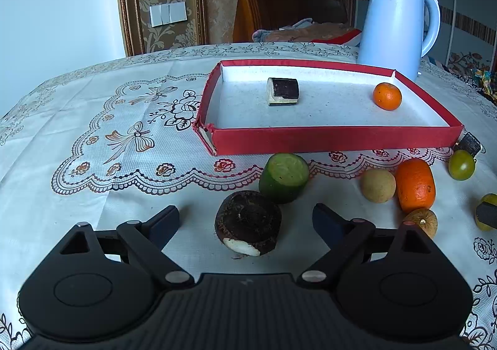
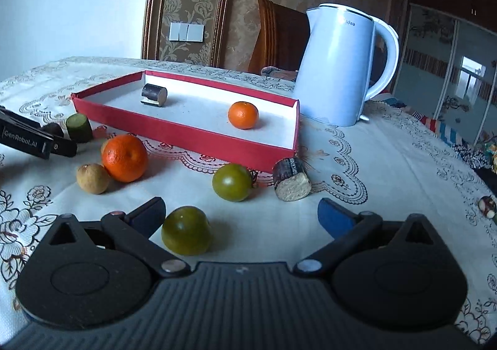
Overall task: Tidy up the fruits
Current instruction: 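Close the left tool on the brown taro root while the right tool grasps a green tomato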
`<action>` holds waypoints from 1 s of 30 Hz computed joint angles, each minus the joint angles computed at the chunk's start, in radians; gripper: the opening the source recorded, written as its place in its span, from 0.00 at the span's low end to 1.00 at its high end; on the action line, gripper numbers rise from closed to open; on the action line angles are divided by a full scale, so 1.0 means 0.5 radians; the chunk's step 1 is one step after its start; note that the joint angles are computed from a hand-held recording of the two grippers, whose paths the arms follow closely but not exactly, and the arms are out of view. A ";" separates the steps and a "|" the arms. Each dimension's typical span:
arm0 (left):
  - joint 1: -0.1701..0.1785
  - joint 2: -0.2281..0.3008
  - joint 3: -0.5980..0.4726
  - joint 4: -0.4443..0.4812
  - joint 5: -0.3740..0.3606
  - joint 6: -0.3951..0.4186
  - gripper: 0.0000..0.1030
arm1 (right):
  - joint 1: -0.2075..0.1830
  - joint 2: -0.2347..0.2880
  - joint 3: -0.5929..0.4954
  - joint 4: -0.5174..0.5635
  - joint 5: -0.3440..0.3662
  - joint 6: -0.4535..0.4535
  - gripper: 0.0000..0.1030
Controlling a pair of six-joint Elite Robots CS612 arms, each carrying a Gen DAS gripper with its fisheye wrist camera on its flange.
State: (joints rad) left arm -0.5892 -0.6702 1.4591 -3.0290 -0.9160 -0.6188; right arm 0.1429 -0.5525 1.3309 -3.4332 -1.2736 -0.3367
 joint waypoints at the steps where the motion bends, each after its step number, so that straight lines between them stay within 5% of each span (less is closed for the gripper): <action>1: 0.000 0.000 0.000 0.000 -0.001 0.001 0.91 | 0.001 -0.001 0.001 0.000 -0.010 -0.001 1.00; 14: 0.003 -0.001 0.003 0.001 -0.002 -0.007 0.92 | 0.000 -0.014 -0.008 0.139 0.093 -0.082 0.81; 19: 0.003 -0.001 0.003 0.000 0.000 -0.006 0.92 | -0.007 -0.022 -0.019 0.244 0.176 -0.124 0.61; 30: 0.004 0.000 0.003 -0.025 -0.019 0.036 0.92 | -0.013 -0.024 -0.026 0.290 0.212 -0.105 0.57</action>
State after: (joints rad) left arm -0.5873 -0.6702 1.4607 -3.0413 -0.9254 -0.6008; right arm 0.1363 -0.5644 1.3177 -3.2882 -1.1675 -0.3890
